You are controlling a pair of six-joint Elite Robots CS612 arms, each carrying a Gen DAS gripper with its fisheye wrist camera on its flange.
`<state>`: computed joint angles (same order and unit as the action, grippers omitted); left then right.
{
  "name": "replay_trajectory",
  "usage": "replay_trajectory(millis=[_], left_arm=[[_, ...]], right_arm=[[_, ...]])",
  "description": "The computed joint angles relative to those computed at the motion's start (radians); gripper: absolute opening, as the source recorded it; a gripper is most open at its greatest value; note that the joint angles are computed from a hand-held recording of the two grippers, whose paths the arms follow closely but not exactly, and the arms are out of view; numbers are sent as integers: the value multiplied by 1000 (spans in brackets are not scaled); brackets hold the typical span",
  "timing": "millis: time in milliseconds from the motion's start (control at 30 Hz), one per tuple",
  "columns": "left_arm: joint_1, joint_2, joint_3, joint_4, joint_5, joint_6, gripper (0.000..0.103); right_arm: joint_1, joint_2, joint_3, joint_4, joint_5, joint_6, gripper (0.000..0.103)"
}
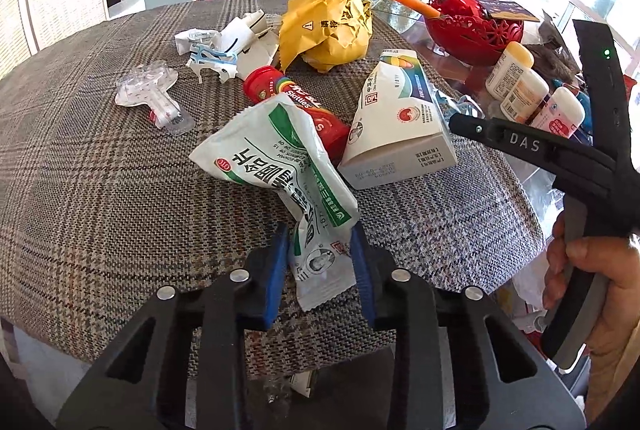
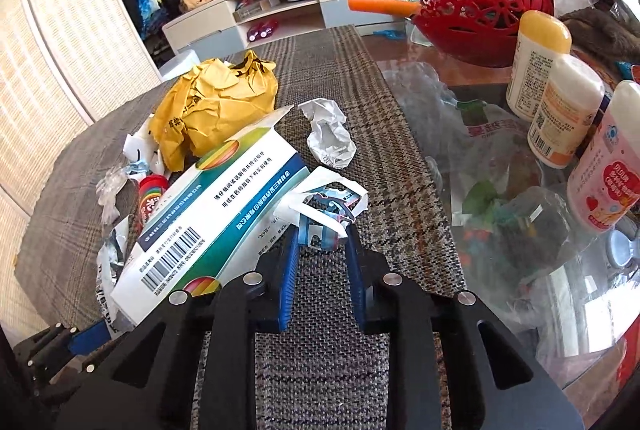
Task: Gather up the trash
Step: 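Grasp the white-green sachet with the left tool while the right tool grasps a foil wrapper, then lower the sachet and foil wrapper into the bin and open both tools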
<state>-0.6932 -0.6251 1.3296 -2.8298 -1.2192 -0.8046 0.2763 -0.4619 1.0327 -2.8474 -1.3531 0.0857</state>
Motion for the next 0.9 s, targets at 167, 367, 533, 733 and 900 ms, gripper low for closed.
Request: replay_trajectory(millis=[167,367,533,733,900], left_arm=[[-6,-22,34,-17,13,-1,24],[-28,-69,106,-70,47,0,23],[-55,-106,167,-109,66,-8,23],[-97,-145,240,-139,87,-33,23],[-132,-146,311,-202,79,-101,23]], right_arm=[[0,-33,55,-31,-5,-11,24],[-2,-100,175,-111,0,-20,24],[-2,-166,284,-168,19,-25,24],[-1,-237,419,-234,55,-36,24],[-1,-268,525,-263,101,-44,24]])
